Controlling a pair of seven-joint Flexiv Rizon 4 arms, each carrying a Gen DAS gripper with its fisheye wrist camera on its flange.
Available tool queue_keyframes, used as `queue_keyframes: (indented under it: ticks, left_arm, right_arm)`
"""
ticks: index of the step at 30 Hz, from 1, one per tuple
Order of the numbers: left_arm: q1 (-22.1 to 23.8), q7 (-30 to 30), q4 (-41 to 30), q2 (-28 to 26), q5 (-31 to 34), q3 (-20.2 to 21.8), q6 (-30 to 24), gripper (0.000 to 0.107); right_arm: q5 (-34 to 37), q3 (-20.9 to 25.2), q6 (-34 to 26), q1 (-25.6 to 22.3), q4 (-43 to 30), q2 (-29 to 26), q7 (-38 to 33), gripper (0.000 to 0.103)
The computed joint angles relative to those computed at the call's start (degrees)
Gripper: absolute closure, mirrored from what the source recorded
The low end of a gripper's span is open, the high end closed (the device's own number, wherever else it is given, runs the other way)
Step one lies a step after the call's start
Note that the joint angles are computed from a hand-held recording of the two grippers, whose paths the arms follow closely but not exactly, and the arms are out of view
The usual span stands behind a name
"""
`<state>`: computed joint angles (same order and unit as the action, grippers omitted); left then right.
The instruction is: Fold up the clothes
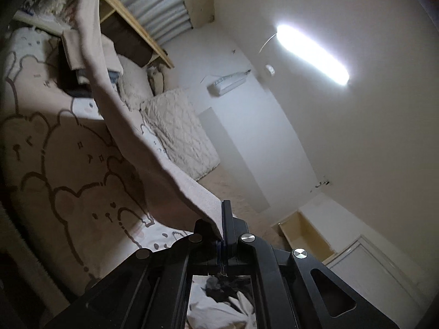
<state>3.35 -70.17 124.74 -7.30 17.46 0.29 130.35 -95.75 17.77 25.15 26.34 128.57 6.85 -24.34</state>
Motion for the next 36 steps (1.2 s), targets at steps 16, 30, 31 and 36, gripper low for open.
queue_keyframes:
  ticks: [16, 30, 31, 36]
  left_arm:
    - [1.04, -6.71, -3.83, 1.37, 11.24, -0.51, -15.32, 0.104]
    - [-5.27, 5.71, -45.9, -34.17, -4.7, -6.5, -55.85, 0.103]
    - [-6.34, 6.28, -49.82, -36.77, -6.09, -5.64, -59.4, 0.103]
    - [-11.03, 7.53, -70.11, -49.62, -12.18, -0.69, -75.69, 0.103]
  right_arm:
    - [25.26, -1.89, 19.36, -2.38, 0.48, 3.67, -1.07, 0.103]
    - [52.2, -14.49, 32.48, -8.6, -28.6, -34.9, -25.33, 0.103]
    - [55.46, -14.37, 31.31, -9.06, -31.99, -37.73, -28.35, 0.103]
    - [68.6, -13.4, 21.75, -10.57, -49.32, -50.67, -39.6, 0.103]
